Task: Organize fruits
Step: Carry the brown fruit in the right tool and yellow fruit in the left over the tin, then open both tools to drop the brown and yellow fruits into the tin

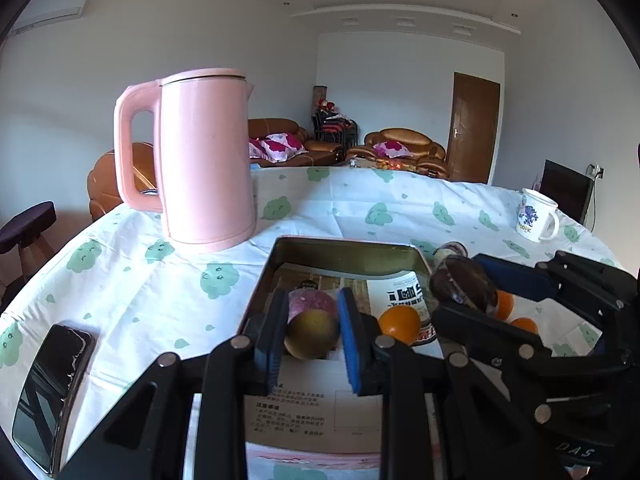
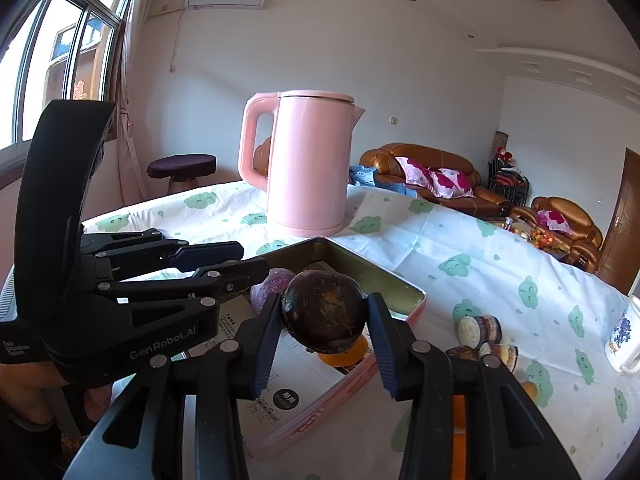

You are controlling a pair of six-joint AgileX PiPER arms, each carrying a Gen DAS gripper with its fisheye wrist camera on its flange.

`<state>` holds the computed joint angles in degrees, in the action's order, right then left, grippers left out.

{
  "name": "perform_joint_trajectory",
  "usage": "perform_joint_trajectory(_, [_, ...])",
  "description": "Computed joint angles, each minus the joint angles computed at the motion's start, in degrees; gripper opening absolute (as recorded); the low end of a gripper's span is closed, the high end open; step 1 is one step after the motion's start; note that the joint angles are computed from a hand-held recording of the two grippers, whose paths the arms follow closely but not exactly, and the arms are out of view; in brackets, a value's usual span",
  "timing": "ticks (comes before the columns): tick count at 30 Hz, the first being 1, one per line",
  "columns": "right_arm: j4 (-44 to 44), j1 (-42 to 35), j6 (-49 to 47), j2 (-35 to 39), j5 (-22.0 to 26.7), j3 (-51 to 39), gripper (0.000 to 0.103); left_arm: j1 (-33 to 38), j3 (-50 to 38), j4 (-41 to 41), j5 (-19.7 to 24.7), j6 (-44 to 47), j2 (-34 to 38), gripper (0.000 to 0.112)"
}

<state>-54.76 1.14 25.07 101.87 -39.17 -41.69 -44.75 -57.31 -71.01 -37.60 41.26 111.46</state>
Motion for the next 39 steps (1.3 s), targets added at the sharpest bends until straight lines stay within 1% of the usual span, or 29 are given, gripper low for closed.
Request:
perform_joint_trajectory(7, [-5.1, 1.4, 5.4, 2.0, 2.7, -2.7, 0.045, 1.0, -0.5, -2.1, 1.9, 2.4, 0.7, 0.026])
perform_joint_trajectory(14, [-8.2, 2.6, 8.7, 3.0, 5.6, -4.5, 0.045, 1.9, -0.5, -2.4, 3.9, 2.8, 1.2, 0.027])
perform_joint_trajectory(17, [-9.7, 3.3, 10.1, 3.4, 7.1, -5.4, 0.045, 2.1, -0.8, -3.4, 4.3, 3.9, 1.3, 0.027])
perform_joint_trajectory(19, [-12.7, 3.5, 13.3, 4.0, 8.0, -6.6, 0.045, 2.5, -0.8, -3.5, 4.8, 3.9, 1.2, 0.027])
perform_joint_trajectory(22, [-15.5, 4.3, 16.1, 4.7, 9.5, -7.9, 0.045, 2.5, -0.9, -4.5, 4.3, 4.4, 1.3, 0.027])
perform_joint_trajectory(23, [-16.5, 4.6, 16.9, 4.9, 10.2, -8.2, 0.046, 2.4, -0.8, -4.4, 4.1, 4.1, 1.2, 0.029])
perform_joint_trajectory(25, [-15.0, 5.2, 15.0, 4.7, 10.9, -7.7, 0.051, 2.3, -0.8, -4.3, 3.7, 4.1, 1.3, 0.030])
perform_joint_trajectory(26, [-14.0, 5.6, 13.6, 4.5, 11.2, -7.4, 0.059, 2.1, -1.1, -4.8, 3.5, 4.8, 1.5, 0.033])
perform_joint_trajectory(27, [-13.2, 5.7, 12.5, 4.4, 11.2, -7.1, 0.064, 1.8, -1.1, -5.3, 3.1, 5.4, 1.5, 0.039])
perform_joint_trajectory(28, [-11.8, 6.0, 11.0, 4.2, 11.6, -6.7, 0.064, 1.4, -1.1, -5.7, 2.0, 5.4, 1.5, 0.044])
perform_joint_trajectory(30, [-10.8, 5.9, 9.9, 3.9, 11.4, -6.3, 0.064, 1.1, -0.6, -5.1, 1.2, 4.2, 1.2, 0.060])
perform_joint_trajectory(31, [-11.1, 5.4, 10.1, 3.8, 10.9, -6.1, 0.064, 1.0, -0.3, -4.7, 0.8, 3.5, 1.0, 0.064])
perform_joint_trajectory(32, [-10.9, 4.7, 9.9, 3.5, 10.5, -5.8, 0.064, 0.7, -0.1, -4.6, 0.1, 3.1, 0.8, 0.069])
perform_joint_trajectory(33, [-9.9, 4.0, 8.7, 3.2, 10.3, -5.3, 0.064, 0.4, 0.2, -4.1, -0.4, 2.3, 0.5, 0.073])
perform_joint_trajectory(34, [-9.3, 3.1, 8.2, 2.9, 10.2, -4.9, 0.064, 0.2, 0.6, -3.1, -0.6, 1.2, 0.2, 0.074])
perform_joint_trajectory(38, [-14.5, -3.7, 14.9, 0.9, 7.5, -4.4, 0.064, -0.9, 0.8, -1.9, -1.2, -0.3, -0.7, 0.080])
perform_joint_trajectory(39, [-15.0, -5.3, 15.4, 0.6, 7.6, -4.4, 0.064, -1.3, 0.6, -1.8, -1.3, -0.3, -0.7, 0.082])
